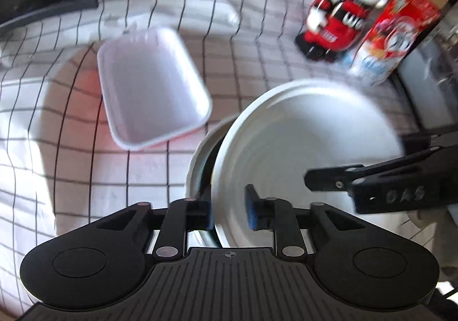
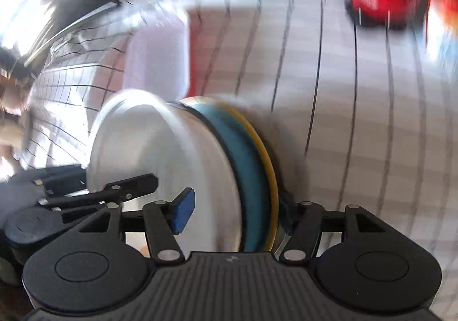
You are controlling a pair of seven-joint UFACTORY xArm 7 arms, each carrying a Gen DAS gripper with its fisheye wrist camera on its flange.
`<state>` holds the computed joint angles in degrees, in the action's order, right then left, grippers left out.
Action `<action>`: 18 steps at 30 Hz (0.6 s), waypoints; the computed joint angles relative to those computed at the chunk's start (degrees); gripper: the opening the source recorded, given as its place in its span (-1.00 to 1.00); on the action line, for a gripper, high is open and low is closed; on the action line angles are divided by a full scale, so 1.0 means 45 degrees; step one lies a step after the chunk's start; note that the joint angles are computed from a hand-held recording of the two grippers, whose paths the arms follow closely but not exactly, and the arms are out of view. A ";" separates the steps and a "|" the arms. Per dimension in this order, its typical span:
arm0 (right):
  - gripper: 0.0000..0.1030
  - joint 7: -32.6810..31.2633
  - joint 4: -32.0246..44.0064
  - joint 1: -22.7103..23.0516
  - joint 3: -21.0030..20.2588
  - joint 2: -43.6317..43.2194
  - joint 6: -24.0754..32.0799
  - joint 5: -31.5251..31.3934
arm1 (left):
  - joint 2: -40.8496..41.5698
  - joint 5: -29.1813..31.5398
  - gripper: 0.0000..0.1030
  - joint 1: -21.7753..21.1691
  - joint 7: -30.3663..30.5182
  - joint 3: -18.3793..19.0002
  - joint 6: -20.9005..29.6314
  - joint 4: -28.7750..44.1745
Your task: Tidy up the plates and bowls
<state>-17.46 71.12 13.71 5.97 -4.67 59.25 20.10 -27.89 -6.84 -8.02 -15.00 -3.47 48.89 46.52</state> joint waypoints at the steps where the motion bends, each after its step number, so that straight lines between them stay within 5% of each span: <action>1: 0.27 -0.0279 -0.0098 0.0064 0.0088 -0.0153 -0.0382 -0.0283 | 0.0070 0.0031 -0.47 0.0007 -0.0004 -0.0019 -0.0075 0.0047; 6: 0.32 -0.0272 -0.0081 0.0044 -0.0002 -0.0067 -0.0668 -0.0263 | 0.0418 0.1145 -0.44 0.0234 -0.0465 -0.0512 -0.0001 0.0157; 12: 0.32 -0.0626 -0.1454 -0.0160 -0.0422 -0.0932 -0.2022 0.1381 | -0.0472 0.0144 -0.49 -0.0146 -0.0249 0.0053 -0.0359 -0.0371; 13: 0.32 -0.0595 -0.1583 -0.0182 -0.0494 -0.1032 -0.2033 0.1588 | -0.0644 -0.0293 -0.38 -0.0304 -0.0075 0.0276 -0.0383 -0.0426; 18: 0.28 -0.0143 -0.1489 -0.0310 -0.0719 -0.0798 -0.0838 0.2535 | -0.0362 -0.0322 -0.48 -0.0222 0.0176 0.0179 -0.0067 -0.0220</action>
